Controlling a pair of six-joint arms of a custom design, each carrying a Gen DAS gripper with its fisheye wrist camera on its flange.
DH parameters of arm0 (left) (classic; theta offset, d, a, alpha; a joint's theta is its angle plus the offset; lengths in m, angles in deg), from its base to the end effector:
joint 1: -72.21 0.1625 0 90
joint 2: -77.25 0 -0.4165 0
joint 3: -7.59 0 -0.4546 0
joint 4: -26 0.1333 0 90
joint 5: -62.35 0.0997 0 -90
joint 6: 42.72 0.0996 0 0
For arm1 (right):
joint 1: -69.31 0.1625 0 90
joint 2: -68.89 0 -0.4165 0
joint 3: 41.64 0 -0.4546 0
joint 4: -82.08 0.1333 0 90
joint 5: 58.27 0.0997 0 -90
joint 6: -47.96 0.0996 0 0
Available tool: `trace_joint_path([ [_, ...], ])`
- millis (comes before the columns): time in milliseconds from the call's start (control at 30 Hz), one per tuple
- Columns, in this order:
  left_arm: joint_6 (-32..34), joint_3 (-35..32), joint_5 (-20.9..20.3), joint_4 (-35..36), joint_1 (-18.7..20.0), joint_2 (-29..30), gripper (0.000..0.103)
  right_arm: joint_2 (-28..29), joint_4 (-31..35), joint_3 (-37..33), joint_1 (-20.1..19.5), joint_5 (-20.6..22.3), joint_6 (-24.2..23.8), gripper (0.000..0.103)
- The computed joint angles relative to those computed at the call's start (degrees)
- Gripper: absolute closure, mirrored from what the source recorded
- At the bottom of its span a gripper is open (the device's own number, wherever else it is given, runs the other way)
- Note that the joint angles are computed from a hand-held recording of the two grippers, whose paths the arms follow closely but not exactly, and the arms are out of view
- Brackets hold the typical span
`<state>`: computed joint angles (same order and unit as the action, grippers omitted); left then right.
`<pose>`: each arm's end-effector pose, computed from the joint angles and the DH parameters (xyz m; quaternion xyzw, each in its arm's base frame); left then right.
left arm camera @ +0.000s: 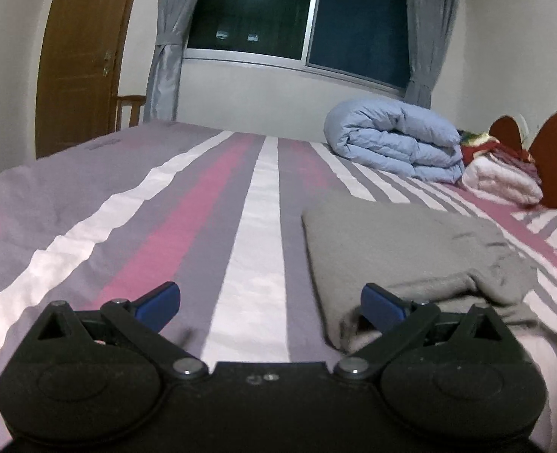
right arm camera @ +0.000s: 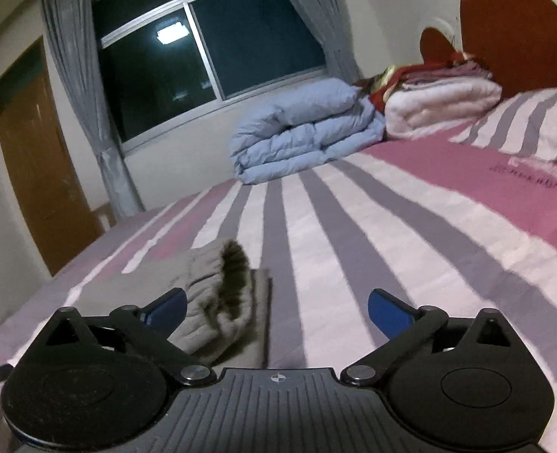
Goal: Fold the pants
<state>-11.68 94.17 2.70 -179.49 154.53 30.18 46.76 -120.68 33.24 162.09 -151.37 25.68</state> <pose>0.0828 -0.7598 0.2541 0.1001 0.7710 -0.5400 0.3223 0.1664 -0.7898 -0.0058 0.1746 -0.8480 0.4887 0.1077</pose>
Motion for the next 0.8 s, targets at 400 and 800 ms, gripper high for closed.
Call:
trace_joint_path([
  [400, -1.33, -8.38, 4.08, 10.05, 1.19, 5.49, 0.006, 0.73, 2.71, -1.0, -0.13, 0.22, -1.4, 0.001],
  [800, -3.23, -3.37, 7.12, 10.45, 1.26, 0.59, 0.009, 0.48, 4.54, -1.49, -0.31, -0.24, -0.21, 0.001],
])
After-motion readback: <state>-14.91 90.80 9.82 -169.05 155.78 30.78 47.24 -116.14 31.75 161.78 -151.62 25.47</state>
